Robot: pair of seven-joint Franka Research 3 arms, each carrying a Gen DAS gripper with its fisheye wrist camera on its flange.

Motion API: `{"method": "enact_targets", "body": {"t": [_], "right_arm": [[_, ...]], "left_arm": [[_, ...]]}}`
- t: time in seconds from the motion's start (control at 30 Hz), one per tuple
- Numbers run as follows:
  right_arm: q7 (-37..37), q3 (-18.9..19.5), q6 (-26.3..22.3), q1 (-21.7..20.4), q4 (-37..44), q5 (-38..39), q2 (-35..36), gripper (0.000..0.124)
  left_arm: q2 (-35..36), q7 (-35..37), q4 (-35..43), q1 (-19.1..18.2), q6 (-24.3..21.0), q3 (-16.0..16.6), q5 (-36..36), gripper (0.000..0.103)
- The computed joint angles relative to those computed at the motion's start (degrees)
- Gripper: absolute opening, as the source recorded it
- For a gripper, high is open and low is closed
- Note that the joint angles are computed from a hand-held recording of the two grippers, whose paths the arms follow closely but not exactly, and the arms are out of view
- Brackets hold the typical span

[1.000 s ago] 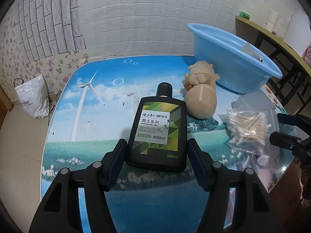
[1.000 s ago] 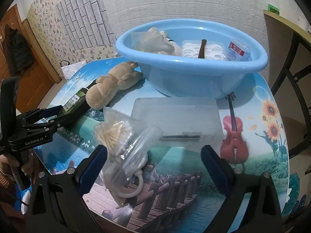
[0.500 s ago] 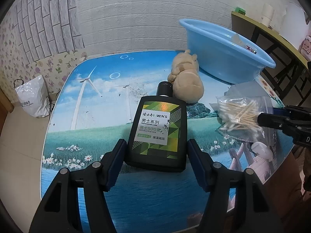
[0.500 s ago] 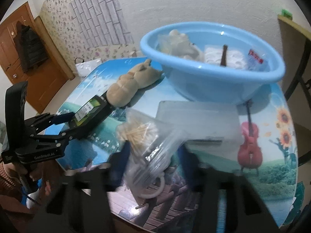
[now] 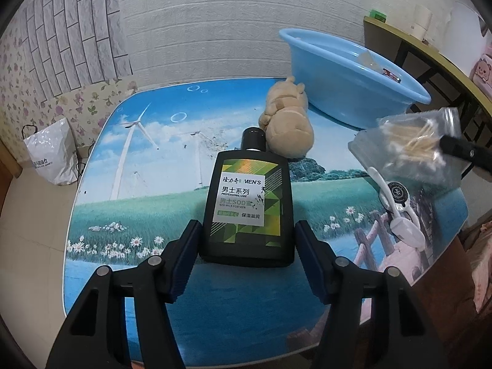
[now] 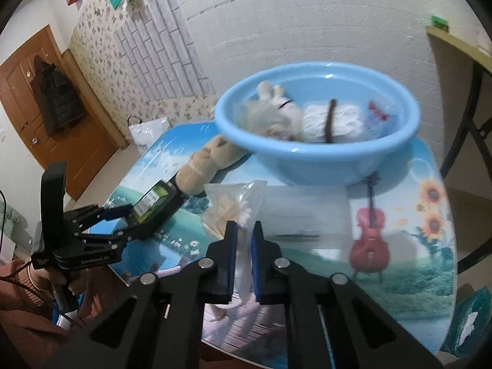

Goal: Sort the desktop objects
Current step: 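Close the right tool on the cotton-swab bag while the left tool holds the bottle, then lift the black bottle with the left tool while the right tool lifts the swab bag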

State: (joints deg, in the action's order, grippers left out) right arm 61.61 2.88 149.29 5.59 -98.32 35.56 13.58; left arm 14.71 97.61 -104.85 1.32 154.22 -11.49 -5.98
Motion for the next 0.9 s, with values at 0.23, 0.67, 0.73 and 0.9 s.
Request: {"method": "enact_targets", "body": {"t": [0.23,0.67,0.73,0.9], "right_arm": [[3.3,-2.2,5.5,0.2,-4.6,-5.3,-2.9,0.009],[18.9,-6.0,14.8,1.9,-12.8,-29.4,-5.0,0.012],[19.5,-5.7,15.2,1.5,-12.9,-28.5,-4.8,0.014],[19.6,-5.4,14.1,1.4,-12.1,-28.5,-3.9,0.036]], "left_arm": [[-1.6,-1.4,-1.6,-0.8,0.9,0.6,1.8,0.061],[0.5,-5.0,1.0,-1.4,-1.4,1.0,4.8,0.061],[1.0,-5.0,1.7,-1.2,-2.1,0.8,4.5,0.062],[2.1,-4.5,3.0,-1.0,-3.3,0.4,3.8,0.065]]}}
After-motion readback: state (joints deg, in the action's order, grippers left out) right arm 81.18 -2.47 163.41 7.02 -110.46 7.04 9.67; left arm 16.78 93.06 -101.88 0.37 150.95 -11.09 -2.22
